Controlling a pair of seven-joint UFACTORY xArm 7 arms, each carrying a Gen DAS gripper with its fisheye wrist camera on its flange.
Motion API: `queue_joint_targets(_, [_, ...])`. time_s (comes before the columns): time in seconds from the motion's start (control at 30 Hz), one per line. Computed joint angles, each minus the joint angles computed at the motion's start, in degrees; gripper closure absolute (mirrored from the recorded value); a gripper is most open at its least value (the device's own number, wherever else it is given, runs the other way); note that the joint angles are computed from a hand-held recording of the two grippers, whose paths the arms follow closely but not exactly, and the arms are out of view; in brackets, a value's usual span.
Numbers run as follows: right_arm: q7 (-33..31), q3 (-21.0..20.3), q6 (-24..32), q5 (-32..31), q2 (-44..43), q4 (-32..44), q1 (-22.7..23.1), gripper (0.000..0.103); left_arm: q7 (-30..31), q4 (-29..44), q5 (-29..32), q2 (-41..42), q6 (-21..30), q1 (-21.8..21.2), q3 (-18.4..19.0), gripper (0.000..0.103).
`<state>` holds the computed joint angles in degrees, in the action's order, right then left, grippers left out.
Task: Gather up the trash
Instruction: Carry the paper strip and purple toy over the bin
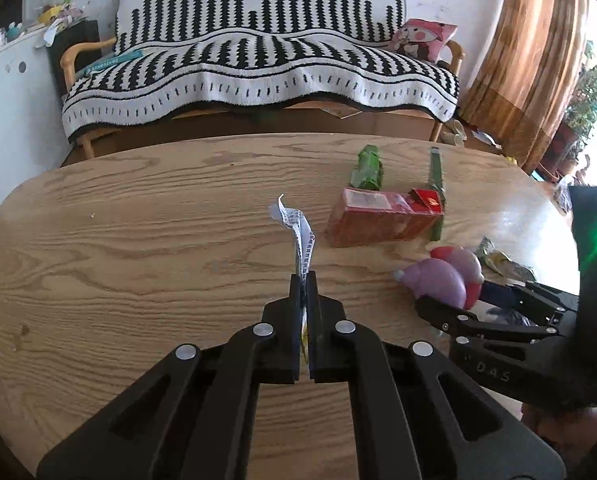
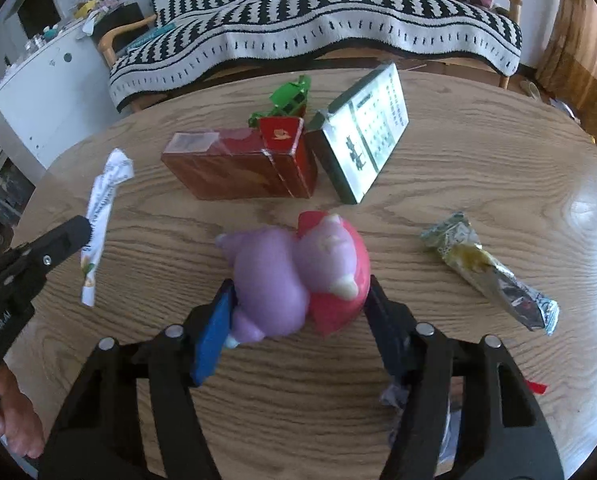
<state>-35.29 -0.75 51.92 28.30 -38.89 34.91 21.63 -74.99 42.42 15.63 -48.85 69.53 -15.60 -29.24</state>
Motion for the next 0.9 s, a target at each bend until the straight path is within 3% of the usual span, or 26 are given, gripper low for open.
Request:
queue_joint_targets(0.17, [-2.5,-3.41,3.33,-0.99,-5.23,0.11,-1.49,0.047,-0.32,3.06,0.87,4.06,-1.01,0.17,-2.09,0.102])
queue_joint_targets(0.37, [-6.15,-8.79,7.6,-4.25,-8.77,1.54,-7.76,0.047,-2.96,10.38,5.08,13.3,-3.1,0.87,-6.34,0.102])
queue_joint_targets(0.5, [-10.04,-13.65,10.01,-6.63,-8.49,3.76,-13.05,0.047,-5.83,17.21,10.21,22.4,-4.52,1.0,-9.58,0.102])
queue_joint_targets(0.67, [-16.44,-20.97,12.27,-8.26,-4.43,8.63,-19.99,0.047,-11.26,29.73,21.18,38.75,-4.27,1.13,-16.27,0.102])
queue_joint_targets(0.8, [-22.45,-27.54,13.56,-7.94,2.53,14.77,-24.45,0.047,-14.61,42.14,33.75,54.62,-0.86,-4.26,-19.4,0.102])
queue_joint_targets(0.9, [-26.72,-33.03,14.61,-6.07,9.71,20.68,-26.7,0.047,-13.97,53.81,42.77,67.11,2.18,-13.3,-18.02,0.102])
